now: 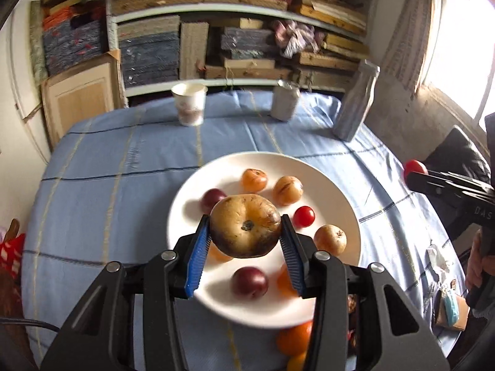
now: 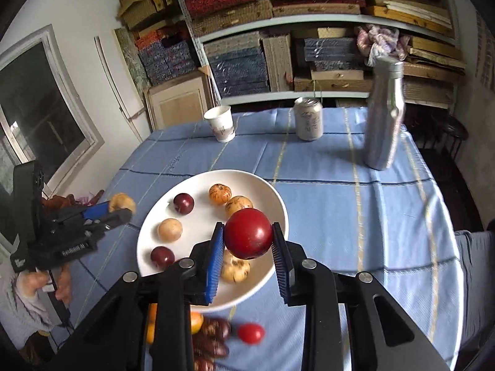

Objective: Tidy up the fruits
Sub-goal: 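Place the tan fruit and red tomato on the white plate and release, then move both grippers back to the pile and grasp an orange with the left gripper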

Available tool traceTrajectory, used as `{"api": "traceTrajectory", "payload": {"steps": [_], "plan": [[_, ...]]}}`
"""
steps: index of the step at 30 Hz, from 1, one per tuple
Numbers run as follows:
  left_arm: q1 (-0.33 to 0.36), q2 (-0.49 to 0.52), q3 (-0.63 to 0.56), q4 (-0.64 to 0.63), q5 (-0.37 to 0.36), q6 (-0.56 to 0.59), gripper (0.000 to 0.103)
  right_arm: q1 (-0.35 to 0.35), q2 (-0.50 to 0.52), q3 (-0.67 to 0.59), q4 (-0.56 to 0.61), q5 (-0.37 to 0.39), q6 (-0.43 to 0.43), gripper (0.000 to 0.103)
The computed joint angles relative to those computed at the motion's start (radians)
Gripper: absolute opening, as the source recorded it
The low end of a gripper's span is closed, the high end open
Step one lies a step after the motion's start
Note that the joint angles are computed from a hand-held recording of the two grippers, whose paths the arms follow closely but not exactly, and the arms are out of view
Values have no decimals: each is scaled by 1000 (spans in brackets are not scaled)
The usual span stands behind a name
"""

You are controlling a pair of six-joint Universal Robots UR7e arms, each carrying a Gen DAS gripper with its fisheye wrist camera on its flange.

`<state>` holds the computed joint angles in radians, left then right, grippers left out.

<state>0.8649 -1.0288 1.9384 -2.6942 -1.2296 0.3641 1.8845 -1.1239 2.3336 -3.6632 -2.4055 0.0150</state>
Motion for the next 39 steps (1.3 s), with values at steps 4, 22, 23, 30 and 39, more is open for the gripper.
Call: {"api": "traceTrajectory", "payload": {"steps": [4,22,23,30,39], "plan": [[4,73,-23,14,1,-20,44,-62,46,-38,23,48,-19,30],[26,210,-97,47,29,-32,58,-181,131,-111,71,114,-49,50],[24,208,-95,45,30,-34,58,-176,126,-109,65,115,-47,50],[11,131,-65,-1,26,-53,64,-73,75,-90,-20,42,-98,52],[7,-72,88,-17,83,-72,74,102,67,-8,-128,-76,-44,69]]}}
